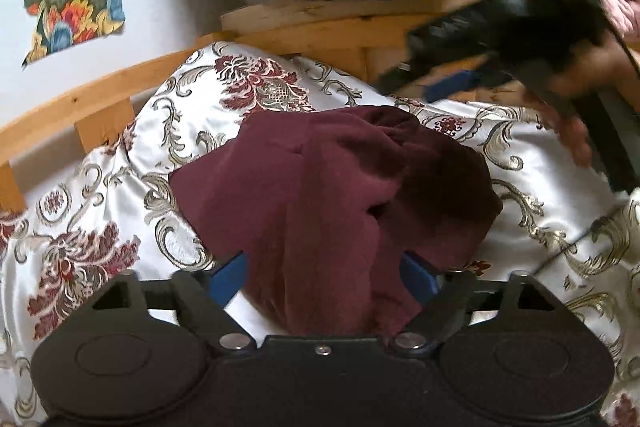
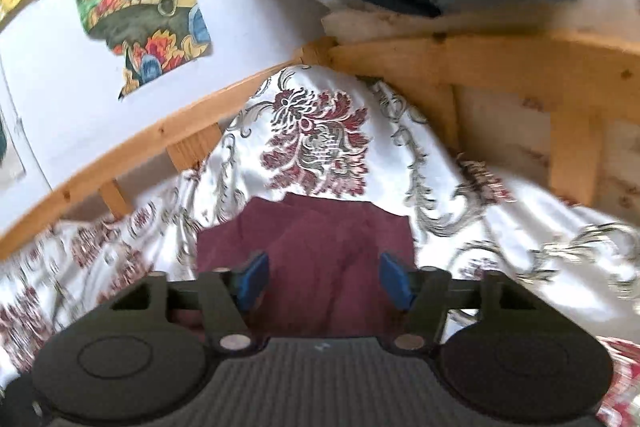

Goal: Fold small clothes

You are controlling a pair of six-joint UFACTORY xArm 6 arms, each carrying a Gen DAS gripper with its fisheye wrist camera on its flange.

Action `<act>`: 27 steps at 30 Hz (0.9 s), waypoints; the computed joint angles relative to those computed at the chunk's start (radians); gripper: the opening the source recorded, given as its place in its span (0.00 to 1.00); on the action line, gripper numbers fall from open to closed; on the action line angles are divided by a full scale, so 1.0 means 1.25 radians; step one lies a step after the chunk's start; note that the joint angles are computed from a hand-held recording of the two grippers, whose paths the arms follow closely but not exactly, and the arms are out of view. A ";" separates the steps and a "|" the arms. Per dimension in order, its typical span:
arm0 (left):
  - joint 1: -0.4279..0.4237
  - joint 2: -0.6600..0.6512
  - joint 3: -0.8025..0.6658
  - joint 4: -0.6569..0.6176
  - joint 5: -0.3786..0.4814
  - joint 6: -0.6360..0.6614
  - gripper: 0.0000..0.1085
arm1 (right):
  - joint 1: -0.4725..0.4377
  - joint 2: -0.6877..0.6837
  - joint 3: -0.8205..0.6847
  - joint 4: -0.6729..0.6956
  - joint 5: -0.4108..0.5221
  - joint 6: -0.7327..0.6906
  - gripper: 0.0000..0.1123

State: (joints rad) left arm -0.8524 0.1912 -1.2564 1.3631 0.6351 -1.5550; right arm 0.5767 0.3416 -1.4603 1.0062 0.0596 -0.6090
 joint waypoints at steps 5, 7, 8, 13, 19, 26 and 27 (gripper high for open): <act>0.009 0.006 0.000 -0.014 -0.019 0.003 0.56 | -0.018 0.078 -0.100 -0.157 0.092 0.123 0.52; 0.013 0.008 0.000 -0.022 -0.028 0.009 0.54 | -0.017 0.101 -0.124 -0.236 0.105 0.160 0.50; 0.016 0.008 0.001 -0.033 -0.039 0.017 0.50 | -0.018 0.115 -0.139 -0.288 0.113 0.189 0.42; 0.025 0.003 0.007 -0.033 -0.060 0.007 0.38 | -0.015 0.137 -0.154 -0.431 0.103 0.268 0.13; 0.029 0.000 0.011 -0.008 -0.085 -0.019 0.33 | -0.008 0.099 -0.099 -0.398 0.013 0.211 0.08; 0.022 0.006 0.004 0.057 -0.128 -0.049 0.34 | -0.013 0.022 0.021 -0.279 -0.071 0.110 0.08; 0.023 0.007 0.004 0.062 -0.138 -0.053 0.34 | -0.018 0.015 0.037 -0.274 -0.073 0.115 0.08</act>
State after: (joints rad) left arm -0.8242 0.1999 -1.2515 1.4411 0.4629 -1.6208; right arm 0.5546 0.3605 -1.4139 0.6643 -0.0319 -0.4648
